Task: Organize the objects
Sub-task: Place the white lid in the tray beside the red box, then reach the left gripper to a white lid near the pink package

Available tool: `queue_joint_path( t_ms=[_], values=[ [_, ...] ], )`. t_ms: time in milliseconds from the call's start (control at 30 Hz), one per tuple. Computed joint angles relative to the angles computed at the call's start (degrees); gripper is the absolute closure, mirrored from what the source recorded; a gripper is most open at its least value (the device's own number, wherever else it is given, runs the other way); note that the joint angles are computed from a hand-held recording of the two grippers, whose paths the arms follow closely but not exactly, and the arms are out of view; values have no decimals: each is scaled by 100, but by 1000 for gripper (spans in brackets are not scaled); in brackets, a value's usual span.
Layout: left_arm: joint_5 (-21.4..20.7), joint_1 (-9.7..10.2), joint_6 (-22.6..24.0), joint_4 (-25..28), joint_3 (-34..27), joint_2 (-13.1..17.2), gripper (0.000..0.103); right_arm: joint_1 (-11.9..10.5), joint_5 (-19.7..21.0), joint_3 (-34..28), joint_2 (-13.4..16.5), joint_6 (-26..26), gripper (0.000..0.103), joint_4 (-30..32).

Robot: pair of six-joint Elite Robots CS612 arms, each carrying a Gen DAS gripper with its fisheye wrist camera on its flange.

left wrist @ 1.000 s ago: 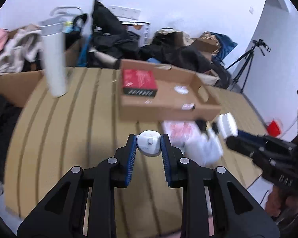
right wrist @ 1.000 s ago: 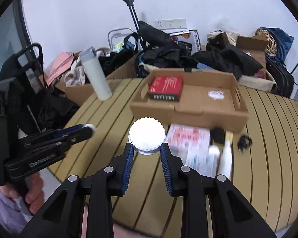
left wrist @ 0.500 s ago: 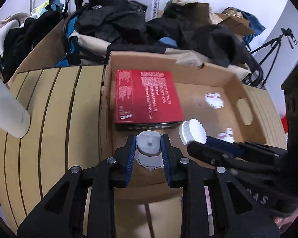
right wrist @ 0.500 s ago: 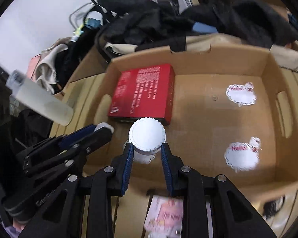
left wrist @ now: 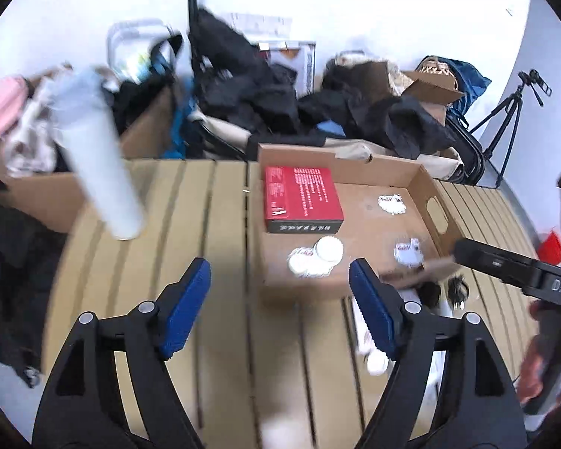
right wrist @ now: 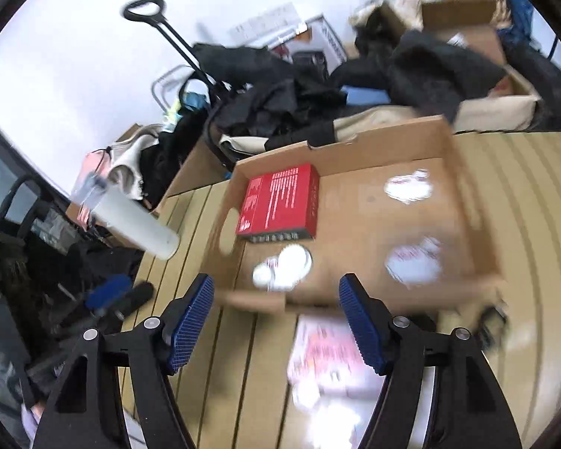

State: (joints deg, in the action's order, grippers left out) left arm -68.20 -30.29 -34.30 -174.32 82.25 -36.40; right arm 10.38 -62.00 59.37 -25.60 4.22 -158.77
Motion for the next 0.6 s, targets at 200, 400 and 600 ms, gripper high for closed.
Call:
queue_joint_path(
  t_ms=[200, 400, 600],
  values=[
    [531, -355, -413, -154, 941, -552, 26, -125, -263, 1814, -857, 264, 30, -1293],
    [893, -546, -767, -299, 1460, -806, 25, -197, -283, 2706, -1246, 393, 30, -2049],
    [1142, -638, -896, -169, 1595, -876, 25, -183, -426, 3073, -1470, 317, 29, -2488]
  ],
)
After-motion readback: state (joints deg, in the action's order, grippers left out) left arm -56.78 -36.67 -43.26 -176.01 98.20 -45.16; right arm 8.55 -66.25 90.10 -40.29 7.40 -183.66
